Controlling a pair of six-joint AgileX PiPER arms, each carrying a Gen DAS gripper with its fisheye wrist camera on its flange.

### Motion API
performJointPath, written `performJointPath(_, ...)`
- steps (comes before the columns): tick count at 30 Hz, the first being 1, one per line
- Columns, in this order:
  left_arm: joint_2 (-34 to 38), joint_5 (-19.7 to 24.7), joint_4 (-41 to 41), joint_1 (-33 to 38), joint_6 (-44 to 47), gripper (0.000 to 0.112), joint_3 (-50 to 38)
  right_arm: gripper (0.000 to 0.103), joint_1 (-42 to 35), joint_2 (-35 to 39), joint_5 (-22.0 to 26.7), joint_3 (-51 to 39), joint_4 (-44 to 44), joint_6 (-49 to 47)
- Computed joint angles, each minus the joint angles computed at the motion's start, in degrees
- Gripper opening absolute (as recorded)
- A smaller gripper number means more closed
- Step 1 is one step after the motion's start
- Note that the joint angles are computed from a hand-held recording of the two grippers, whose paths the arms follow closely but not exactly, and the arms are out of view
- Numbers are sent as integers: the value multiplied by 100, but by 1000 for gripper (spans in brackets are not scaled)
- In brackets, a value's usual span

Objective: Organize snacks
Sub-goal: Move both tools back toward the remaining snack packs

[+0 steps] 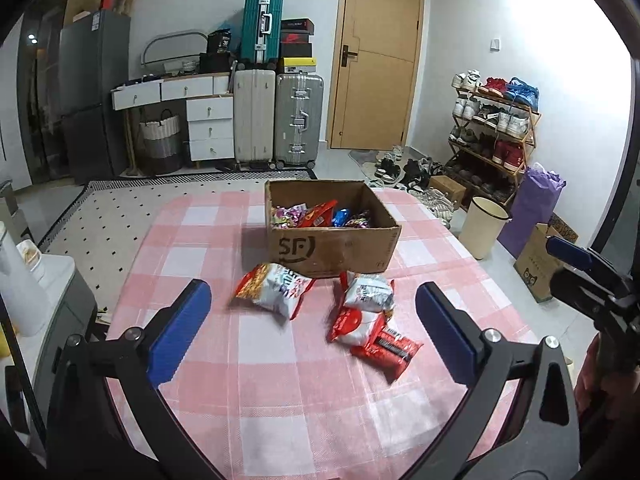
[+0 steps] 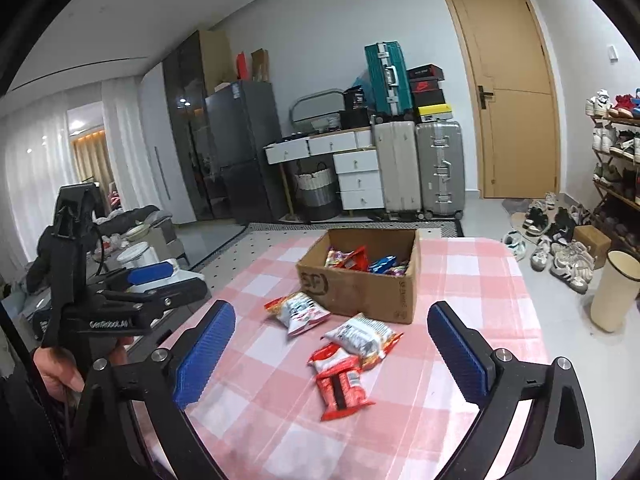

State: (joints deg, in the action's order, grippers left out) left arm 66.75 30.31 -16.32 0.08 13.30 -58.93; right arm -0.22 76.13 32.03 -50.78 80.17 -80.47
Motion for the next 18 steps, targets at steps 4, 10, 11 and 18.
performJointPath(4, -179, -114, -192, 43, 249, 102, 293, 102, 14, -82, 62, 351, 376, -521)
performJointPath(10, -172, -309, -476, -37, 453, 102, 679, 102, 412, 92, -337, 613, 536, -824)
performJointPath(11, -141, -350, -558, -57, 491, 102, 742, 102, 457, 129, -387, 644, 600, -899)
performJointPath(18, 382, -793, -1143, -156, 1030, 102, 1065, 102, 710, 866, -666, 599, 1152, -1434)
